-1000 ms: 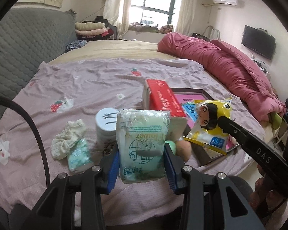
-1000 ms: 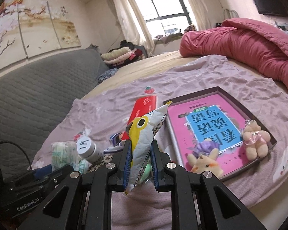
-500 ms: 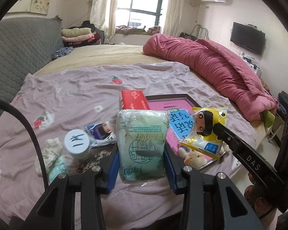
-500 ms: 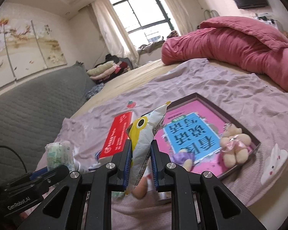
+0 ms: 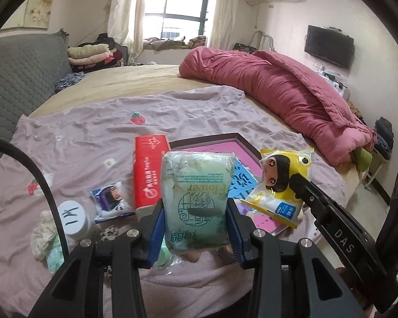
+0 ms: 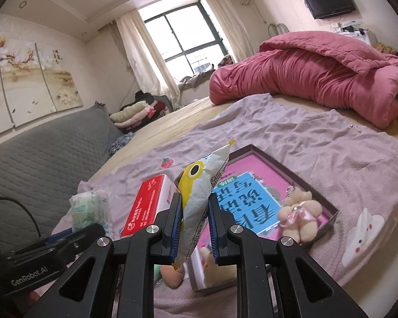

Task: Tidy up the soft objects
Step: 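Carry the wipes pack and yellow snack bag over the pink tray with both grippers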

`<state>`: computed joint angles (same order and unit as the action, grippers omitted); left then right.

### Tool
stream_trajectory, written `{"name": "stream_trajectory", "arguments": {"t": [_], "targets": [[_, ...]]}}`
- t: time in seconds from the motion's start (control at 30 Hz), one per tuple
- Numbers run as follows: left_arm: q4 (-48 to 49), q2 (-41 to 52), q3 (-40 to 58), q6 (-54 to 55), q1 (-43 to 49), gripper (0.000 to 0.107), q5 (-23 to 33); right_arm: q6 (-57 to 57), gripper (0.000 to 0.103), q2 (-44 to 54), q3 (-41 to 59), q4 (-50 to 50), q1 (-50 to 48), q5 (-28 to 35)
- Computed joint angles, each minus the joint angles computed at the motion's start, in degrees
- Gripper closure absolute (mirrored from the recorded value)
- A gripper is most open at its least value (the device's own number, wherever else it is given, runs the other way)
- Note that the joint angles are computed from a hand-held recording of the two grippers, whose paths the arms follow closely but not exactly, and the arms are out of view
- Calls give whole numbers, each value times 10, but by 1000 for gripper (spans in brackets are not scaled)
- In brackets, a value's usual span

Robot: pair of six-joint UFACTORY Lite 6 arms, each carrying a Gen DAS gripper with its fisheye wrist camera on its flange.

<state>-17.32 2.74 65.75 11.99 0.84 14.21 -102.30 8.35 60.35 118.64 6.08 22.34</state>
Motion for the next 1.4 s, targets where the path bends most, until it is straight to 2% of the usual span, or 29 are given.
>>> {"name": "stream_trajectory", "arguments": {"t": [0.53,0.73,1.07,1.4], "targets": [[110,98,59,-110,-71,64,-12,6,84,39,11,5,-88,15],[110,165,112,-112,-89,64,-3,20,84,55,17,-10,-104,20],[96,326,293,-97,-97,64,70,75,84,93,49,-83,-95,22],[126,467,477,-129,-92,64,150,134,84,124,75,-150,-93,22]]}}
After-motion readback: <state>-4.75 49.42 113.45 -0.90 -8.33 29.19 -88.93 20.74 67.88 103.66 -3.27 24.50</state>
